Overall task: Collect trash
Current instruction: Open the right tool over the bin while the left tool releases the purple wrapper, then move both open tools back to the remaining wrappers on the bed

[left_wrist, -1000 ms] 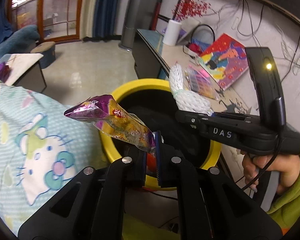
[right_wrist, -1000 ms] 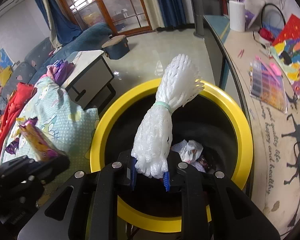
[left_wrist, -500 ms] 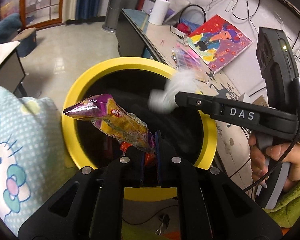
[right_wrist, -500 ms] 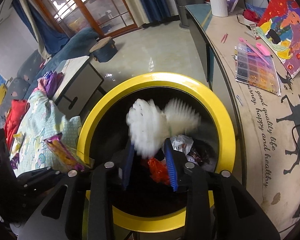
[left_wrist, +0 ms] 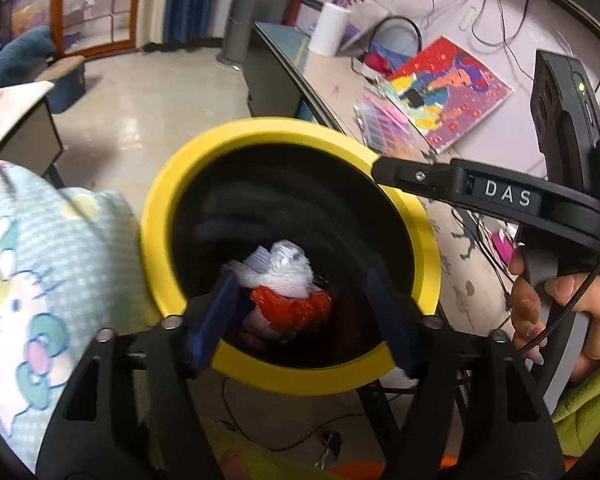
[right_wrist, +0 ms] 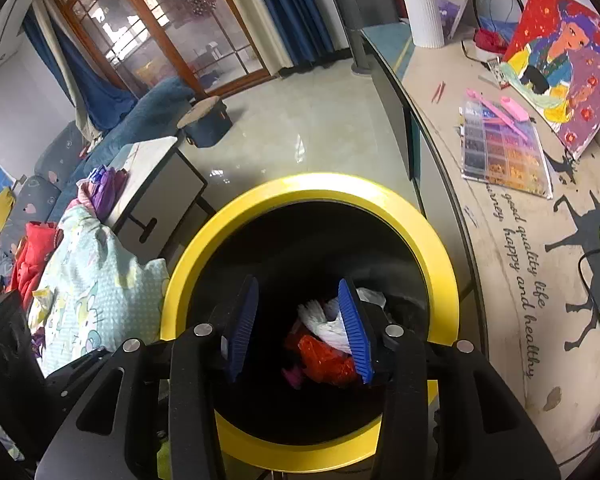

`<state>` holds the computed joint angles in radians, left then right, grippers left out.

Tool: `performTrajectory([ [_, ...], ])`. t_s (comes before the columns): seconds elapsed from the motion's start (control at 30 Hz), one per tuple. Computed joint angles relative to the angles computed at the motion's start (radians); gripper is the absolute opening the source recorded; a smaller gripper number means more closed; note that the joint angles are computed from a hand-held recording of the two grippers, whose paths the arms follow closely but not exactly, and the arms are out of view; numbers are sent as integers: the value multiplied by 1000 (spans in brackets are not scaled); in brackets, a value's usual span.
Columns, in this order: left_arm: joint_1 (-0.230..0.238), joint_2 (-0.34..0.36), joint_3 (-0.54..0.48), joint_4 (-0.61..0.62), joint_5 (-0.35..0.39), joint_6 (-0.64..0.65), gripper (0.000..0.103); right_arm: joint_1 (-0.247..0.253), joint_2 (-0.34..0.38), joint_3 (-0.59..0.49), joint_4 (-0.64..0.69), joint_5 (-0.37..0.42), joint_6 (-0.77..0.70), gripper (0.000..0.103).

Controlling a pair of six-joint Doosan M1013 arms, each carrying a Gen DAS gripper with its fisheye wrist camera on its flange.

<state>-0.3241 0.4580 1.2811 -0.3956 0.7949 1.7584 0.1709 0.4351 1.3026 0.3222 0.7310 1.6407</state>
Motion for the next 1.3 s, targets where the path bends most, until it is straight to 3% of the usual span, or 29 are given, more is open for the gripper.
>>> performTrajectory([
  [0.07, -1, -13, 12, 32, -31, -29, 70, 6, -5, 2, 4, -16, -14, 42],
  [0.13, -1, -26, 23, 67, -62, -67, 83, 10, -12, 8, 26, -37, -44, 43],
  [0.23, -1, -48, 43, 136, -109, -142, 92, 19, -24, 16, 51, -77, -79, 57],
  [0.43, 1, -94, 88, 305, -193, -312, 92, 47, -46, 32, 117, -146, -186, 63],
  [0.73, 11, -169, 178, 691, -317, -742, 92, 87, -82, 73, 239, -258, -360, 67],
  [1.03, 29, -230, 250, 1094, -317, -1200, 92, 134, -77, 52, 331, -230, -534, 71],
  [1.3, 49, -258, 284, 1240, -246, -1365, 92, 180, -58, 9, 334, -180, -607, 74],
])
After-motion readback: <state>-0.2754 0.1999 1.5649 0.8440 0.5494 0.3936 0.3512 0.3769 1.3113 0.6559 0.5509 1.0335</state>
